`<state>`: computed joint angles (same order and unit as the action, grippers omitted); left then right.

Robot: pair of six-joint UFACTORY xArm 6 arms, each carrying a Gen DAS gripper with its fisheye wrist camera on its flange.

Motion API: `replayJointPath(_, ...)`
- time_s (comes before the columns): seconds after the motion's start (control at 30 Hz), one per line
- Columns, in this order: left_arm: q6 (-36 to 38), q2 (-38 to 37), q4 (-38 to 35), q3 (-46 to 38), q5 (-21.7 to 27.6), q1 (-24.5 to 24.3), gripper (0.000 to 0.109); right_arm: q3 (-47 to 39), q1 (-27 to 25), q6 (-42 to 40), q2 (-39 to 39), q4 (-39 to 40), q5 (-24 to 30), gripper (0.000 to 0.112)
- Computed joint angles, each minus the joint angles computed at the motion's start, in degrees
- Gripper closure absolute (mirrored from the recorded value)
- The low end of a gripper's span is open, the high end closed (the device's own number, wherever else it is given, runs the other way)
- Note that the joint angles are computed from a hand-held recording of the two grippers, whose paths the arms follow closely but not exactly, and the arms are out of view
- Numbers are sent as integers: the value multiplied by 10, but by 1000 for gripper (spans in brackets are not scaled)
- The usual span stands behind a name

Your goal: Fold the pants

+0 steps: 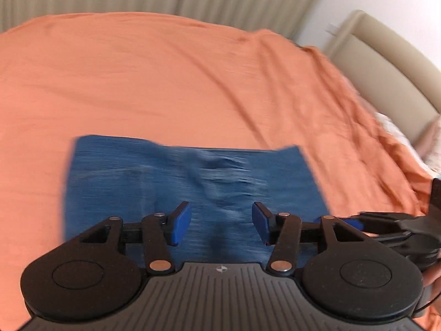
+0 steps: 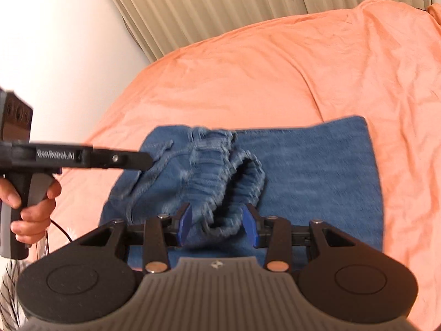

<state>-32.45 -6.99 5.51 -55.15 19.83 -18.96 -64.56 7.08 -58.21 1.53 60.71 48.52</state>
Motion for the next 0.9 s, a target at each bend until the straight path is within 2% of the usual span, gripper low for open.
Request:
replayJointPath(0.07, -4, -15, 7, 18, 0, 20, 49, -36, 14, 30, 33, 4, 0, 72)
replayJointPath(0.13, -13, -30, 20, 37, -2, 38, 49, -74, 25, 70, 69, 5, 0, 64)
replayJointPath(0.3, -28, -51, 46, 71, -7, 75, 49, -174, 48, 198, 168, -32, 3, 63)
replayJointPath(0.4, -5, -56, 19, 87, -10, 93, 49, -203, 59, 245, 198, -49, 1, 63)
replayJointPath(0.5, 1, -58, 10, 97, -13, 102, 49, -214, 73, 266, 201, -72, -7, 79)
replayJointPath(0.57, 2, -63, 7, 103, -17, 104, 49, -218, 91, 285, 196, -129, -29, 88)
replayJointPath(0.6, 1, -65, 6, 107, -20, 105, 49, -213, 98, 279, 189, -145, -40, 99)
replayJointPath(0.63, -1, -69, 6, 110, -24, 105, 49, -205, 106, 270, 178, -159, -54, 103)
replayJointPath(0.77, -34, -93, 42, 123, -34, 107, 49, -188, 126, 222, 130, -183, -82, 107)
replayJointPath(0.9, -78, -117, 86, 128, -41, 112, 49, -220, 120, 199, 91, -159, -52, 107)
